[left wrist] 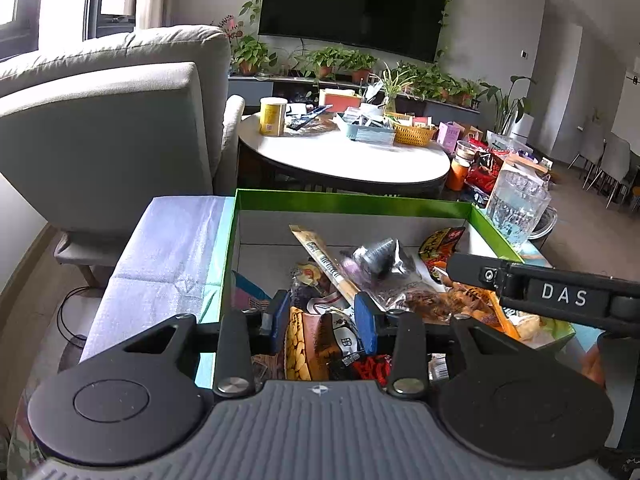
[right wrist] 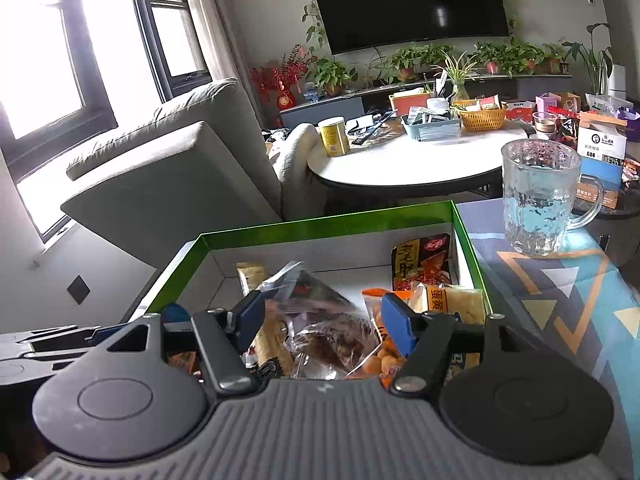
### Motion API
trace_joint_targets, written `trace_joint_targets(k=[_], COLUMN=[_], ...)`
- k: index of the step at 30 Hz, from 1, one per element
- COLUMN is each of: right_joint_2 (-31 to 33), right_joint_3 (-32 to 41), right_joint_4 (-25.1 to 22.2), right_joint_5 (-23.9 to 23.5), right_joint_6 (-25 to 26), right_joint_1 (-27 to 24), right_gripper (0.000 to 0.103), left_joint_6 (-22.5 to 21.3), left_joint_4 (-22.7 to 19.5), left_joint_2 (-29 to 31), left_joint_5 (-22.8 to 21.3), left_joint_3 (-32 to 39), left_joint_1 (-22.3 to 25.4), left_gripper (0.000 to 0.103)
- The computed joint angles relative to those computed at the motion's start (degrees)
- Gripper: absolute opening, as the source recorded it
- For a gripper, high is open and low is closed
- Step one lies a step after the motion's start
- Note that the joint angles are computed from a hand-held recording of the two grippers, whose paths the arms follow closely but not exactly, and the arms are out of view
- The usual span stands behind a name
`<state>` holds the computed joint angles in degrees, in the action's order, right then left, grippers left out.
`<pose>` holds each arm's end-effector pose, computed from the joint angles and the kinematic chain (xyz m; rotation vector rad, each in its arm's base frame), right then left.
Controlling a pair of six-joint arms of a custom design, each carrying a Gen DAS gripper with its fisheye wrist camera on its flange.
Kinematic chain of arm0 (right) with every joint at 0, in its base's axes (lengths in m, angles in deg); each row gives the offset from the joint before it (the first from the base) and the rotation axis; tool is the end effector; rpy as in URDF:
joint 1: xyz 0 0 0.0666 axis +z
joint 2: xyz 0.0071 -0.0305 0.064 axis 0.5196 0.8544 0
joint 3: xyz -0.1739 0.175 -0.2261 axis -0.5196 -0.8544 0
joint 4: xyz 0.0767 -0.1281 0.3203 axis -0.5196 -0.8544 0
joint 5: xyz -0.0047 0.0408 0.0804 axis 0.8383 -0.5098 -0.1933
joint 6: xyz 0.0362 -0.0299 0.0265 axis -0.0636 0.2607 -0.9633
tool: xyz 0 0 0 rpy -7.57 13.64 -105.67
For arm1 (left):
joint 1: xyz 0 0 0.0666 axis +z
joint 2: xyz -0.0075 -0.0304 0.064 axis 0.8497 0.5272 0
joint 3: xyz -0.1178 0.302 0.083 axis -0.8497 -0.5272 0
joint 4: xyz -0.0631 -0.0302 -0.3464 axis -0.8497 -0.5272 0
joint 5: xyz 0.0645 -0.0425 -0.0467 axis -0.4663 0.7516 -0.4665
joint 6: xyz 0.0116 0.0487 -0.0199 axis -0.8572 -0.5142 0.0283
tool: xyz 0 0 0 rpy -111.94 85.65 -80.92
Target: Organize snacks
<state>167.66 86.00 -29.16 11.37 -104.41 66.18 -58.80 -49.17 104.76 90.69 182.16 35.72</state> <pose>0.5283 0.3513 0.2616 0.1759 2.0886 0.2944 0.5634 -0.2351 0.2733 0.3112 2.1613 -0.3459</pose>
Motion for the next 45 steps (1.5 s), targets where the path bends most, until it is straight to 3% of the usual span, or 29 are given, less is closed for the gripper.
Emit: trace_joint_targets(k=[13, 26, 31, 36, 40, 45], right_joint_2=[-6.52, -13.88, -15.23, -16.85, -17.69, -18.64], right_joint_3=[-7.65, -15.33, -16.67, -19.13, -20.60, -22.62], right_joint_4=[2.95, 3.51, 2.30, 3.57, 4.74, 7.63], right_joint_5=[2.34, 10.48, 13.43, 16.30, 18.33, 20.68], right_joint_6=[-0.39, -1.36, -0.62, 0.42, 0.84, 1.68], right_joint_1=[2.07, 6.71, 8.48, 9.94, 10.71, 11.48], right_gripper=[0.057, 0.057, 0.057, 0.057, 0.057, 0.058], left_joint_6=[0.98, 3.27, 4.54, 3.17, 3.05, 3.72], left_joint_4=[3.89, 5.98, 5.67, 5.28, 4.79, 5.15], left_joint_2=[-6.72, -15.08, -17.87, -20.21, -21.65, -22.87], left_joint_5=[-1.65, -15.16, -16.69, -18.70, -21.41, -22.39], left_joint_3=[-7.57, -16.95, -19.78, -21.80, -22.68, -23.75], left_joint_1=[-1.56, -6.77, -7.82, -8.98, -9.92, -10.17], left_gripper=[0.043, 0.059, 0.059, 0.060, 0.072, 0.073])
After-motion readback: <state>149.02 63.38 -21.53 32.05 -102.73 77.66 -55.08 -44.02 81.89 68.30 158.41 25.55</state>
